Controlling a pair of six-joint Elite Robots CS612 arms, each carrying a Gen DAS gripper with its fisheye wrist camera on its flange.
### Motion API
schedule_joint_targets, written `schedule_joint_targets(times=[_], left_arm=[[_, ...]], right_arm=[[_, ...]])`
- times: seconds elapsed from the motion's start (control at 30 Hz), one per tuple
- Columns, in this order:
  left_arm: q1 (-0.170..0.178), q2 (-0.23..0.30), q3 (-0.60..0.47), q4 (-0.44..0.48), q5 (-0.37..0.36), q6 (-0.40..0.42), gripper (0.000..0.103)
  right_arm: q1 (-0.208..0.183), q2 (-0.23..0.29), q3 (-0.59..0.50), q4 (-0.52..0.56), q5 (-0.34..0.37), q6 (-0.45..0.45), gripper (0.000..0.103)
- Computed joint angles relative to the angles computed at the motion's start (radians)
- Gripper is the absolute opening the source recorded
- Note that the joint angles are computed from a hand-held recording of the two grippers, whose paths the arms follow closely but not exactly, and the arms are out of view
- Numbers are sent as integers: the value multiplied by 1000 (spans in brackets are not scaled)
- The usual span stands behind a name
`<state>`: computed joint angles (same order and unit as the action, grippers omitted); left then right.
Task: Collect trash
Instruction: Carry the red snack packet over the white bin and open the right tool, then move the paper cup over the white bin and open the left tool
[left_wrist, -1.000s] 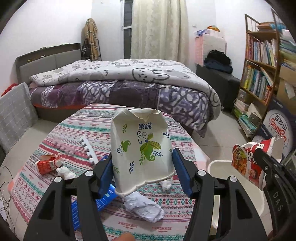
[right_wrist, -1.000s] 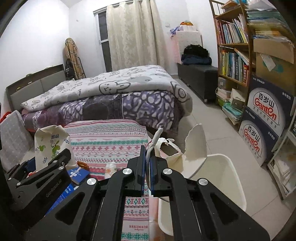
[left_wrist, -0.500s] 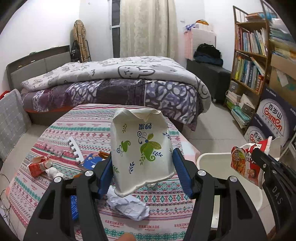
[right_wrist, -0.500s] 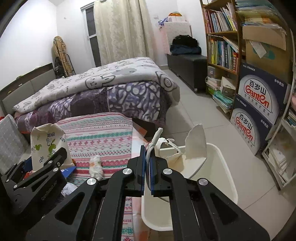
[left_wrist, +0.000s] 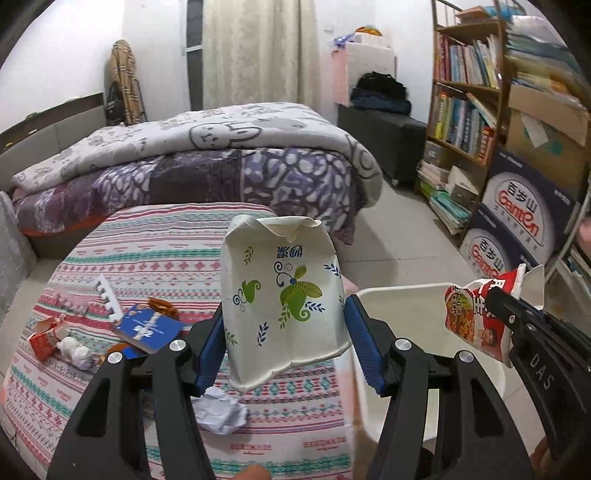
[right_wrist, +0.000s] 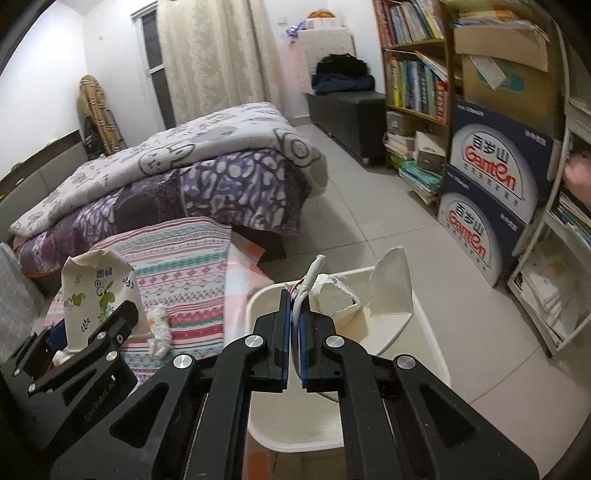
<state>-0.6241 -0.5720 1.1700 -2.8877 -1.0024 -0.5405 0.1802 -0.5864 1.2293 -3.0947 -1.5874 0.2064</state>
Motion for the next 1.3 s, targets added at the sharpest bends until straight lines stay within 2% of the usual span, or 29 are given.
schedule_joint_targets(times=[0.03,0.07,0.1,0.13,0.23,0.37,0.53,0.63,0.73,1.03,1.3], left_arm=[[-1,4,-7,1,-11,6,60],[-1,9,-17,4,-26,13,60],[-2,13,-23,6,-34,16,60],[-2,17,-30,7,-44,19,61],[-3,30,-52,15,-77,27,61],[-4,45,-77,26,-115,38,62],[-4,57,-96,28,-174,58,64],[-1,64,-107,21,-226,77,69],[2,67,-115,27,-262,83,85],[7,39,-69,47,-219,54,86],[21,0,-11,113,-152,-34,87]], right_arm=[[-3,0,2,1,-2,11,18],[-6,-2,5,2,-12,31,37],[-9,-3,9,-4,-25,48,45],[-10,-3,11,-8,-38,59,50],[-17,-5,17,-21,-62,81,54],[-23,-6,24,-44,-113,109,71],[-29,-6,27,-61,-150,128,82],[-32,-7,29,-57,-159,147,88],[-32,-9,31,-52,-168,157,92],[-20,-4,18,-41,-162,148,96],[-2,5,-8,5,-126,118,96]])
